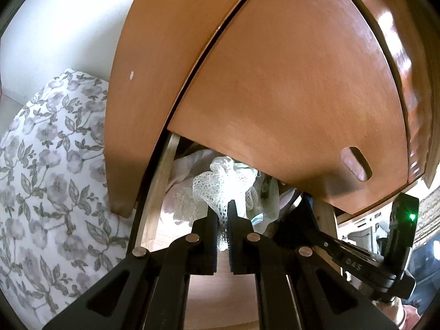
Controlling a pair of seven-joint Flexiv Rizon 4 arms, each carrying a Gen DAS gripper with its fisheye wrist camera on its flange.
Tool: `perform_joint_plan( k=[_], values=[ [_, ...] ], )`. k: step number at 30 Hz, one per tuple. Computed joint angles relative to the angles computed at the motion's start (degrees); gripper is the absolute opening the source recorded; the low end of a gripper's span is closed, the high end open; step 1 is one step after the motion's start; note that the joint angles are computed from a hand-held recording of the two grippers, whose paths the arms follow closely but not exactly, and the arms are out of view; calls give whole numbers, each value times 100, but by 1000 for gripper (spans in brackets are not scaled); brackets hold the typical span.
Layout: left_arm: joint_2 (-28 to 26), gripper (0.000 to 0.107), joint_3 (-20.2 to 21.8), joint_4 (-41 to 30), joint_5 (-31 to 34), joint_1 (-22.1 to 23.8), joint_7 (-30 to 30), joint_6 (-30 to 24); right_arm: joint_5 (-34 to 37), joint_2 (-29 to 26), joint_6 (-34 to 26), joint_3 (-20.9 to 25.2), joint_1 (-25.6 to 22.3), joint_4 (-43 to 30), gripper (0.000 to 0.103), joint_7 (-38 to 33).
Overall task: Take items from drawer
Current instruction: 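Close the right gripper on the navy 'TheSun' cloth, then lift the lace and navy cloths up out of the drawer with both grippers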
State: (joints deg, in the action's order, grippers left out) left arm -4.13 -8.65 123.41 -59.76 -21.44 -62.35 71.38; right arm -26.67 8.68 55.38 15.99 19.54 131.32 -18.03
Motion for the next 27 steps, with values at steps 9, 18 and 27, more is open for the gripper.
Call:
perform_joint_plan(
  k=[9, 18, 27],
  values=[
    [167, 5, 25, 107, 80, -81, -105, -112, 727, 770, 801, 223, 104, 677, 7, 305],
    [401, 5, 67, 147, 201, -231, -198, -249, 1293, 1540, 1033, 239, 156, 922, 6, 183],
    [668, 5, 144, 174, 387, -349, -350, -231, 1222, 1792, 1424, 439, -55, 1064, 5, 300]
  ],
)
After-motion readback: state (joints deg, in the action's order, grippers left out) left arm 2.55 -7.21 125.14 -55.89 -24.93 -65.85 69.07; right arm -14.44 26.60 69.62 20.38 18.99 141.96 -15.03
